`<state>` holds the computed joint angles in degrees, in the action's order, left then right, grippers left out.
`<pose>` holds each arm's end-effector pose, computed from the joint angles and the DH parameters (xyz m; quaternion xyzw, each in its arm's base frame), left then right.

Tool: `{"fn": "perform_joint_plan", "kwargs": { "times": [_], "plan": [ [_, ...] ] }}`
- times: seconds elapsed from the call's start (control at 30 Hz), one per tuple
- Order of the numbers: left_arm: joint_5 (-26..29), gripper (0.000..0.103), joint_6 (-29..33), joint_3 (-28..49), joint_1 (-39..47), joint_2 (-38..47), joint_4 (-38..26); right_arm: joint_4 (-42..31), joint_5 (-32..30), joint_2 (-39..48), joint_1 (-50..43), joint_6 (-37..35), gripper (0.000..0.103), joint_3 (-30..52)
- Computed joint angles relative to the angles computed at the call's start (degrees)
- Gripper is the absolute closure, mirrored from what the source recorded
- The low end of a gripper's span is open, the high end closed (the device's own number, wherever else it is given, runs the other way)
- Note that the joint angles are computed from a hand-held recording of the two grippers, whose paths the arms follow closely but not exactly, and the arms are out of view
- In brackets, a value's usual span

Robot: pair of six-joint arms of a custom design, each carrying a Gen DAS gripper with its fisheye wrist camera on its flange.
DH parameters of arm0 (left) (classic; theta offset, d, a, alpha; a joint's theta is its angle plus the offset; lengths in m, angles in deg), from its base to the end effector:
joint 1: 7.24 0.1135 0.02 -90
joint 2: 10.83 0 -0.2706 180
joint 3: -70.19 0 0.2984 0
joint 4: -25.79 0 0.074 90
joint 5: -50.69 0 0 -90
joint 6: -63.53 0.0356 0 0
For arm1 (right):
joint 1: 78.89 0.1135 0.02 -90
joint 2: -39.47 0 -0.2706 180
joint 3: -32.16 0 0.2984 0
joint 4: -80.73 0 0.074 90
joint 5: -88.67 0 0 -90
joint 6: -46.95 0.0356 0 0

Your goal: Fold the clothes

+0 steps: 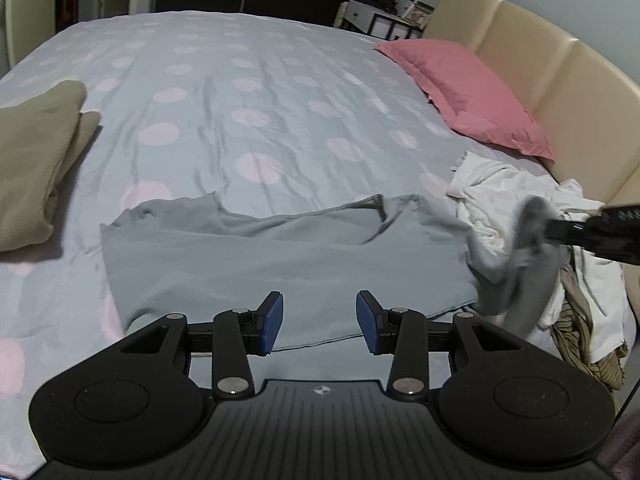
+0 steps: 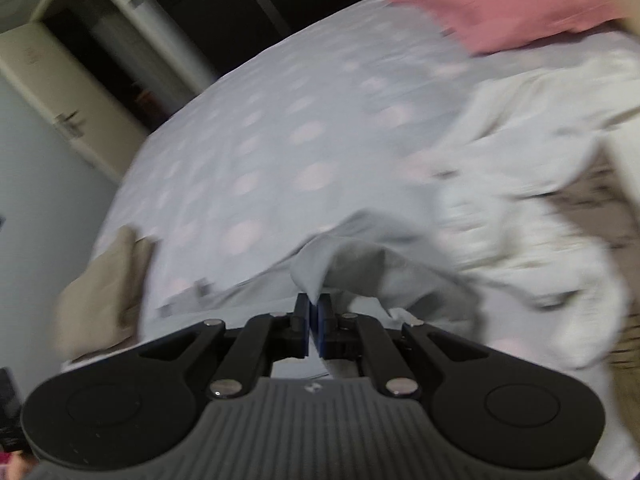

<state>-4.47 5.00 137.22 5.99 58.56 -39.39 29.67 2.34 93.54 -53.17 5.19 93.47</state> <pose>0.2600 0.0402 0.2591 0.2059 0.9148 -0.2009 0.2835 0.2138 0.1005 0.2944 0.1918 0.8993 0.2123 0.3308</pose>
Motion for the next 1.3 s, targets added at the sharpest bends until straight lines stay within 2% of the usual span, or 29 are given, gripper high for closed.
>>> {"fn": "perform_joint_plan", "kwargs": {
  "times": [0.1,0.17,0.37,0.43,0.53,0.6,0.83,0.97,1.07,1.13,1.2,1.3],
  "plan": [
    [-0.4,0.061,-0.5,-0.1,-0.6,0.3,0.5,6.8,-5.6,5.1,1.1,-0.8,0.098,1.4],
    [-1.2,0.061,-0.8,-0.4,-1.3,0.5,1.1,9.9,-7.2,8.4,1.6,-0.7,0.092,2.2],
    [-5.0,0.061,-0.7,-1.8,-4.0,1.4,3.0,10.4,-7.2,17.7,1.7,-0.9,0.09,5.5],
    [-5.2,0.058,-0.2,-2.7,-5.0,1.5,3.3,9.4,-6.7,18.2,1.4,-1.5,0.089,5.3],
    [-4.8,0.057,0.2,-4.8,-7.1,2.2,3.8,7.0,-4.7,17.6,1.1,-3.0,0.08,4.4],
    [-4.2,0.057,-0.2,-6.1,-9.0,2.9,4.0,5.5,-3.3,17.3,0.8,-3.9,0.079,3.8],
    [-0.6,0.056,-12.0,-9.2,-18.2,8.5,10.0,2.5,-2.1,15.9,-2.1,-2.9,0.079,0.4],
    [-2.9,0.056,-18.2,-10.2,-22.7,12.8,15.7,1.8,-1.7,14.7,-4.1,-3.1,0.079,-0.9],
    [-4.1,0.063,-19.4,-11.3,-23.4,14.7,19.2,1.5,-1.7,14.2,-5.6,-3.4,0.078,-1.9],
    [-4.1,0.085,-18.1,-12.0,-23.0,14.1,20.6,1.3,-1.5,14.8,-6.2,-3.9,0.078,-2.4],
    [-3.4,0.097,-16.1,-11.3,-21.8,13.6,19.5,1.1,-1.2,16.1,-6.6,-4.3,0.078,-2.8],
    [-2.9,0.1,-13.0,-9.9,-19.7,11.0,17.4,1.5,-4.0,17.1,-8.0,-2.6,0.077,-4.0]
  ]
}}
